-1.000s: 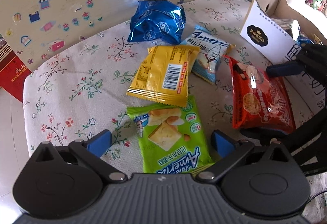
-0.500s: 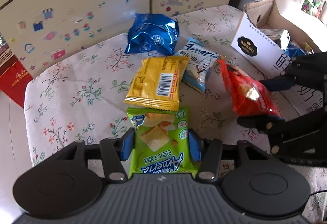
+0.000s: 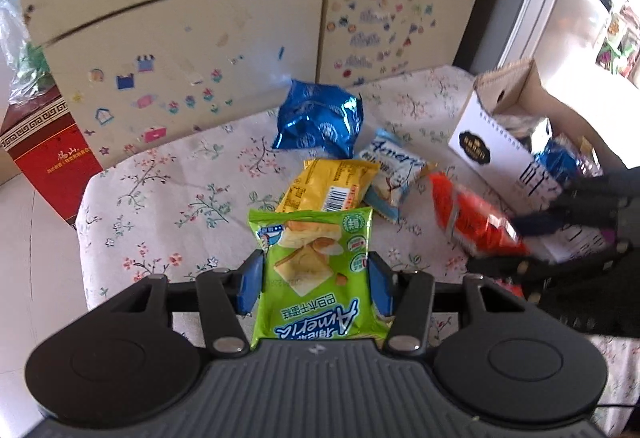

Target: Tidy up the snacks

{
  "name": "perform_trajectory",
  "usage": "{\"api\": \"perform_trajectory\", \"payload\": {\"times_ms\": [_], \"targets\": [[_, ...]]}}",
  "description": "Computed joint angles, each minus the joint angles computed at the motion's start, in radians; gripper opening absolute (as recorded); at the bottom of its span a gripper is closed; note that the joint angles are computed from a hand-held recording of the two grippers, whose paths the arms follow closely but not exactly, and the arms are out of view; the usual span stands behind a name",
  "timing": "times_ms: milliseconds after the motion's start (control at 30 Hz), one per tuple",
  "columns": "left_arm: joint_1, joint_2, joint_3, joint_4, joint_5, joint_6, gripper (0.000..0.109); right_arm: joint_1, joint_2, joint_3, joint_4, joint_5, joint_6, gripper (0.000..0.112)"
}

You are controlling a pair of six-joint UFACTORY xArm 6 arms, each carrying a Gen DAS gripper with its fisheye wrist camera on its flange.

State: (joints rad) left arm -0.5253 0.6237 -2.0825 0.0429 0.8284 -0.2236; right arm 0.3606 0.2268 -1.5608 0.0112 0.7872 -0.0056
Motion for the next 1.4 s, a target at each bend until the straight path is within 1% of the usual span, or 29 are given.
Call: {"api": "perform_trajectory", "payload": {"times_ms": [100,167,267,333,400,467,567,667,700,733,800,867,933,1033,1167,1267,1400], "targets": [[0.0,-0.019,0.017,0.017,-0.015,-0.023,0.053,-0.003,-0.016,0.018,0.095,0.015,-0.112,0.046],[0.002,-0.025,0.022,0.016,-0.025,-0.031,0.053,-0.003,-0.015,0.025,0.106,0.014,-0.119,0.049],[0.006,-0.016,0.003,0.007,-0.013,-0.034,0.053,-0.002,-0.009,0.027,0.112,0.008,-0.145,0.058],[0.007,-0.01,-0.004,0.002,-0.007,-0.03,0.052,-0.001,-0.002,0.024,0.131,0.0,-0.176,0.075],[0.007,-0.007,-0.007,-0.005,-0.005,-0.024,0.053,0.004,0.003,0.022,0.136,-0.007,-0.205,0.081],[0.007,-0.005,-0.008,-0.011,-0.003,-0.019,0.053,0.009,0.015,0.014,0.119,-0.015,-0.229,0.082],[0.008,-0.004,-0.008,-0.021,0.0,-0.01,0.053,0.013,0.04,-0.006,0.112,-0.017,-0.257,0.087],[0.008,0.001,-0.015,-0.025,0.011,-0.004,0.053,0.017,0.074,-0.035,0.073,-0.009,-0.25,0.087],[0.008,0.004,-0.019,-0.025,0.014,-0.004,0.053,0.018,0.083,-0.042,0.067,-0.004,-0.24,0.084],[0.008,0.007,-0.022,-0.023,0.017,-0.004,0.053,0.018,0.092,-0.05,0.064,0.002,-0.217,0.075],[0.008,0.011,-0.029,-0.016,0.024,-0.008,0.053,0.019,0.099,-0.057,0.059,0.01,-0.193,0.072],[0.007,0.015,-0.035,-0.004,0.024,-0.016,0.053,0.018,0.105,-0.076,0.058,0.031,-0.175,0.072],[0.005,0.018,-0.042,0.013,0.023,-0.027,0.053,0.018,0.098,-0.07,0.048,0.02,-0.14,0.072],[0.002,0.02,-0.048,0.045,0.015,-0.047,0.053,0.027,0.069,-0.046,-0.037,-0.016,-0.053,0.072],[-0.012,0.023,-0.062,0.135,-0.003,-0.093,0.053,0.024,0.021,-0.028,-0.104,-0.035,0.077,0.072],[-0.02,0.026,-0.076,0.17,-0.026,-0.116,0.053,0.023,-0.021,-0.008,-0.2,-0.058,0.155,0.072],[-0.036,0.039,-0.108,0.198,-0.037,-0.123,0.053,0.026,-0.105,0.062,-0.295,-0.081,0.226,0.072]]}}
